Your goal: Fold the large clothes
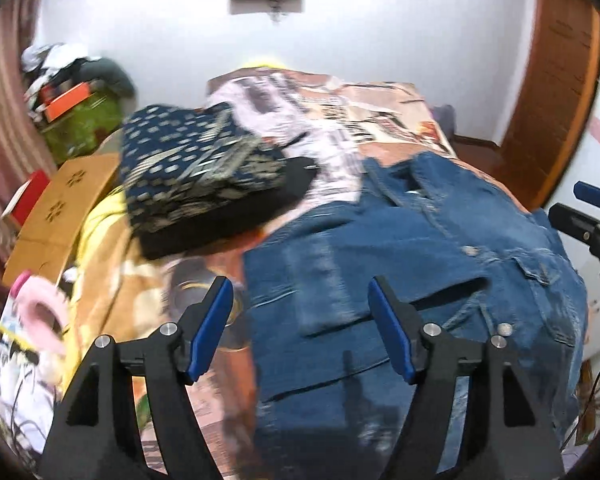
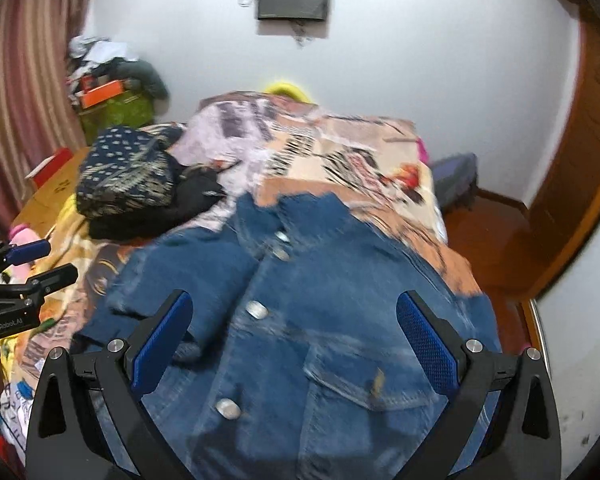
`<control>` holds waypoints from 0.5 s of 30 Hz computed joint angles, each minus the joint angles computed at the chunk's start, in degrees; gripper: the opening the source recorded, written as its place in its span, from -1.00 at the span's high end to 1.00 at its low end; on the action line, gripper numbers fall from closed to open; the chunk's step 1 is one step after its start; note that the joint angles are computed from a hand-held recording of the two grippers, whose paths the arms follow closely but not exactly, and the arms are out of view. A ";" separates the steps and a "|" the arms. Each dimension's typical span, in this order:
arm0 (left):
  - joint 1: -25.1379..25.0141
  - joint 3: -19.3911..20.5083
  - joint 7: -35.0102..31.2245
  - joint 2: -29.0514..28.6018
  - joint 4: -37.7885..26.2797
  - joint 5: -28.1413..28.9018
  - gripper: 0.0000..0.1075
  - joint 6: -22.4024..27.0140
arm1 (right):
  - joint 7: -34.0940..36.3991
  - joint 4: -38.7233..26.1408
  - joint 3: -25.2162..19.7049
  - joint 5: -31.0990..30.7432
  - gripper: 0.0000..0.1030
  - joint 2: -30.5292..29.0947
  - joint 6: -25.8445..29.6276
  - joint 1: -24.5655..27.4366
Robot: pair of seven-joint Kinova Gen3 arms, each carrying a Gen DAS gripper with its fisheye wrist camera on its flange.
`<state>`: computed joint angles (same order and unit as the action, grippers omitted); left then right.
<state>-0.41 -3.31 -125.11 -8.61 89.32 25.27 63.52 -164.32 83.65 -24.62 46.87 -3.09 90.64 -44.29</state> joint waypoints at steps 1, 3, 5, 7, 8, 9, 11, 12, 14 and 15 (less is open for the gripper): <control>-0.59 -0.65 0.12 0.12 0.08 -0.24 -0.28 -0.05 | 1.46 -0.52 0.39 -0.15 -0.97 0.45 -1.32 0.18; -1.56 -1.40 0.40 0.35 0.34 -0.67 -0.28 -0.06 | 4.15 -1.37 1.34 -1.11 -0.97 1.45 -4.31 0.48; -2.64 -2.07 0.51 0.72 0.85 -0.99 -0.28 -0.10 | 6.23 -2.24 2.03 -1.95 -0.97 2.58 -5.91 0.38; -3.76 -2.81 0.41 1.20 1.32 -0.97 -0.28 0.26 | 9.69 -3.95 2.93 -2.86 -0.97 5.01 -7.08 -0.17; -4.25 -3.03 0.28 1.42 1.54 -0.89 -0.28 0.49 | 10.81 -4.74 3.53 -3.11 -0.97 5.82 -7.02 -0.67; -4.75 -3.11 0.33 1.63 1.82 -1.06 -0.28 0.56 | 12.55 -5.57 4.16 -3.69 -0.97 7.05 -7.39 -1.12; -5.54 -2.82 0.97 1.57 3.11 -2.10 -0.28 -0.18 | 15.63 -6.48 5.57 -5.45 -0.97 8.63 -8.63 -1.89; -5.86 -2.89 1.04 1.60 3.81 -2.28 -0.28 -0.37 | 17.63 -7.06 6.24 -7.00 -0.97 9.73 -9.47 -2.06; -6.46 -3.41 0.37 1.86 4.72 -1.67 -0.28 0.21 | 21.23 -7.88 7.67 -9.95 -0.94 11.19 -11.12 -2.09; -6.75 -3.54 0.10 2.00 5.08 -1.42 -0.28 0.54 | 23.07 -8.51 8.33 -11.91 -0.93 12.28 -11.84 -1.95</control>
<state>-7.15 -6.85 -125.01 -6.61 94.40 23.85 64.07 -141.26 75.14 -16.28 34.96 9.19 78.80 -46.24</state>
